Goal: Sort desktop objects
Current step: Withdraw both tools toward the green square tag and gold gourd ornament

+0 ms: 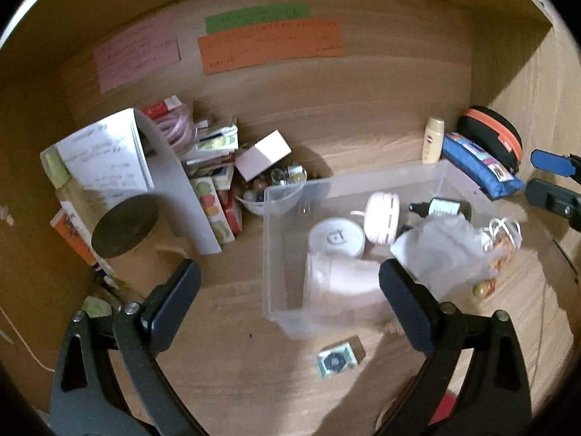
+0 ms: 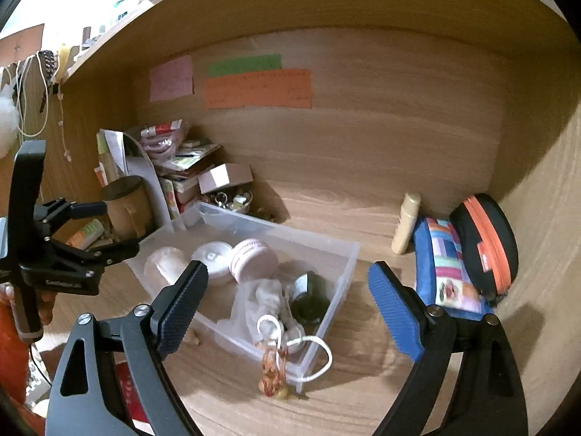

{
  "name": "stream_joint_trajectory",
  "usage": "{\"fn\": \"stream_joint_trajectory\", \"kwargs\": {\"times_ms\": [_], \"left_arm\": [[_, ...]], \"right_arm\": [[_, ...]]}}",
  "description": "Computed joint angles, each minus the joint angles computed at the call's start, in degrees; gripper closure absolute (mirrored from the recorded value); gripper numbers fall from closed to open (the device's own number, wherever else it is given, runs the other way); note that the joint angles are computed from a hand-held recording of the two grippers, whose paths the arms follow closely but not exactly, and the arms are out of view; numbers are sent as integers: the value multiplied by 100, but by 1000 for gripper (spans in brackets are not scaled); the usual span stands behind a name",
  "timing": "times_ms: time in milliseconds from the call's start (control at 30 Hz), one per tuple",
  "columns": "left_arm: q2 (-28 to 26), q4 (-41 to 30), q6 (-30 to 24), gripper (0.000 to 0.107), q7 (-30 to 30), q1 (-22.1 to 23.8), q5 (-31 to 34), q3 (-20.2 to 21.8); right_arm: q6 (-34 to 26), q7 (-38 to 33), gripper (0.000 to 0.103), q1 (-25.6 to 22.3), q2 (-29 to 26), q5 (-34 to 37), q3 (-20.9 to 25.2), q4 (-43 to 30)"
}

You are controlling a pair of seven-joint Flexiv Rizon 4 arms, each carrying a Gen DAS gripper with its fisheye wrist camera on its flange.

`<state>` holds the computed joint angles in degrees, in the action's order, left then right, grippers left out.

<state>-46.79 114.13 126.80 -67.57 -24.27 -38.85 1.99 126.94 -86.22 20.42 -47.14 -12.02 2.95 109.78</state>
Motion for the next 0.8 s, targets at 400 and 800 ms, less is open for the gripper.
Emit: {"fn": "stream_joint_trajectory", "kwargs": {"times_ms": [400,800], "left_arm": [[-73,363,5,7,-439,358,704,-207],[-306,251,-570,7,-967,846,1662,-386]], "right_arm": [[-361,106,15,312,-75,664,-175,243],[-930,467,15,535,-250,929,-408,236]]}}
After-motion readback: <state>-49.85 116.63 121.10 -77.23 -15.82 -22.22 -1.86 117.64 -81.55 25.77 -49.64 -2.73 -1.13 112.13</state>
